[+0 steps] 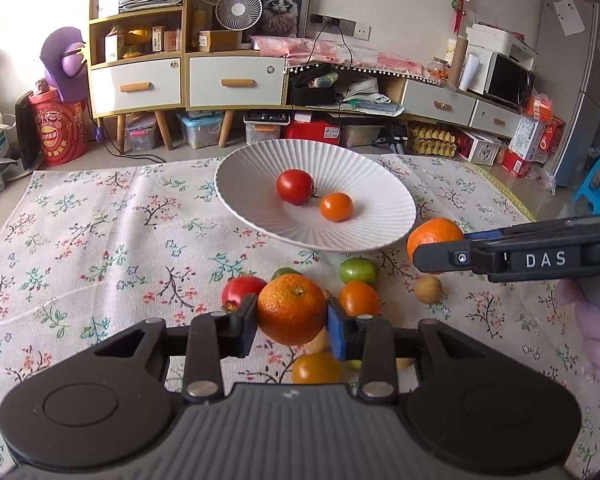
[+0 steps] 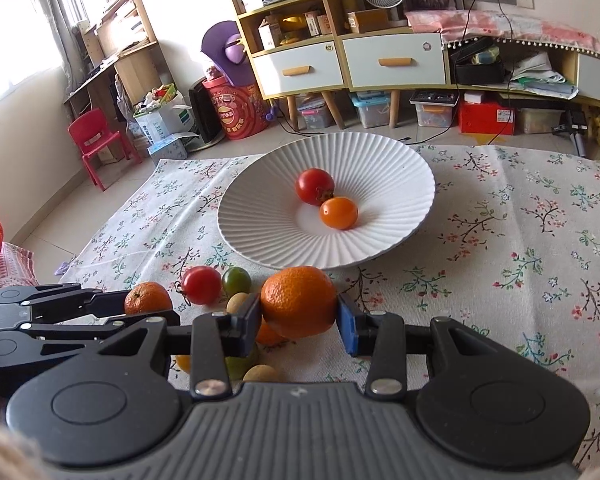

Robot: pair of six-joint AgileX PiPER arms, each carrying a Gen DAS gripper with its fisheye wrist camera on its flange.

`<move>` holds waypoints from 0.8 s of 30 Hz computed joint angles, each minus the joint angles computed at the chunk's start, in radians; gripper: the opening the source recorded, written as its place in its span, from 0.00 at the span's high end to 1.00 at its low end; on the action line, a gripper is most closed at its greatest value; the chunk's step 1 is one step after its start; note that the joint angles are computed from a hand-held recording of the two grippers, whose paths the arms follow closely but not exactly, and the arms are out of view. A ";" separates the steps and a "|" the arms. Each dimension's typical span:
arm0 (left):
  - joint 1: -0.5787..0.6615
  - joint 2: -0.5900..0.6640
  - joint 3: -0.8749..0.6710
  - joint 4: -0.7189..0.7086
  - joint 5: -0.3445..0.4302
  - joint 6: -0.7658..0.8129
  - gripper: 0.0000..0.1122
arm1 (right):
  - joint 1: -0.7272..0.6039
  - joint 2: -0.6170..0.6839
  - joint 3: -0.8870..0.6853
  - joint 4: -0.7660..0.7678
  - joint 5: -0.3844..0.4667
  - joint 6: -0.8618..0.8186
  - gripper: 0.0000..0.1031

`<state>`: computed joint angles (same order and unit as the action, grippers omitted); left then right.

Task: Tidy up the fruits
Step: 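Carry the mandarin and orange into the white bowl and open both tools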

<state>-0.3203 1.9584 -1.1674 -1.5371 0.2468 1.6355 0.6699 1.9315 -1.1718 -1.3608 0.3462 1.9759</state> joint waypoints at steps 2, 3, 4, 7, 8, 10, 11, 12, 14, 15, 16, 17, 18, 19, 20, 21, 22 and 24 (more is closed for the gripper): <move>-0.007 0.014 -0.039 0.042 0.002 -0.034 0.73 | -0.011 -0.001 -0.012 0.006 0.014 -0.025 0.64; -0.011 0.024 -0.061 0.071 0.000 -0.061 0.73 | -0.017 -0.001 -0.019 0.008 0.015 -0.036 0.64; -0.015 0.034 -0.083 0.109 -0.002 -0.099 0.73 | -0.028 0.003 -0.029 0.005 0.015 -0.044 0.64; -0.031 0.074 -0.162 0.236 -0.005 -0.227 0.73 | -0.057 0.021 -0.065 0.027 0.019 -0.096 0.64; -0.037 0.090 -0.189 0.275 -0.006 -0.264 0.73 | -0.068 0.028 -0.078 0.038 0.017 -0.115 0.64; -0.048 0.116 -0.233 0.347 -0.007 -0.335 0.73 | -0.088 0.046 -0.103 0.052 0.017 -0.143 0.64; -0.056 0.136 -0.264 0.401 -0.009 -0.389 0.73 | -0.098 0.056 -0.118 0.062 0.016 -0.161 0.64; -0.062 0.154 -0.294 0.458 -0.008 -0.446 0.73 | -0.108 0.068 -0.134 0.074 0.015 -0.180 0.64; -0.074 0.195 -0.356 0.578 -0.005 -0.566 0.73 | -0.129 0.093 -0.165 0.108 0.007 -0.221 0.64; -0.080 0.216 -0.389 0.646 -0.002 -0.635 0.73 | -0.138 0.105 -0.181 0.132 0.004 -0.244 0.64; -0.087 0.238 -0.424 0.728 0.002 -0.718 0.73 | -0.147 0.116 -0.196 0.158 0.001 -0.269 0.64; -0.092 0.256 -0.453 0.790 0.008 -0.779 0.73 | -0.155 0.128 -0.212 0.182 0.000 -0.292 0.64; -0.097 0.275 -0.482 0.857 0.014 -0.842 0.73 | -0.164 0.140 -0.228 0.203 -0.003 -0.313 0.64; -0.101 0.292 -0.508 0.914 0.020 -0.897 0.73 | -0.172 0.150 -0.243 0.224 -0.003 -0.334 0.64; -0.105 0.312 -0.540 0.983 0.030 -0.963 0.73 | -0.178 0.160 -0.257 0.243 -0.004 -0.355 0.64; -0.107 0.327 -0.565 1.027 0.038 -1.006 0.73 | -0.186 0.170 -0.273 0.273 -0.006 -0.389 0.64; -0.109 0.343 -0.594 1.066 0.053 -1.044 0.73 | -0.192 0.179 -0.288 0.301 -0.006 -0.421 0.64; -0.111 0.370 -0.636 1.115 0.072 -1.087 0.73 | -0.202 0.195 -0.311 0.352 -0.006 -0.477 0.64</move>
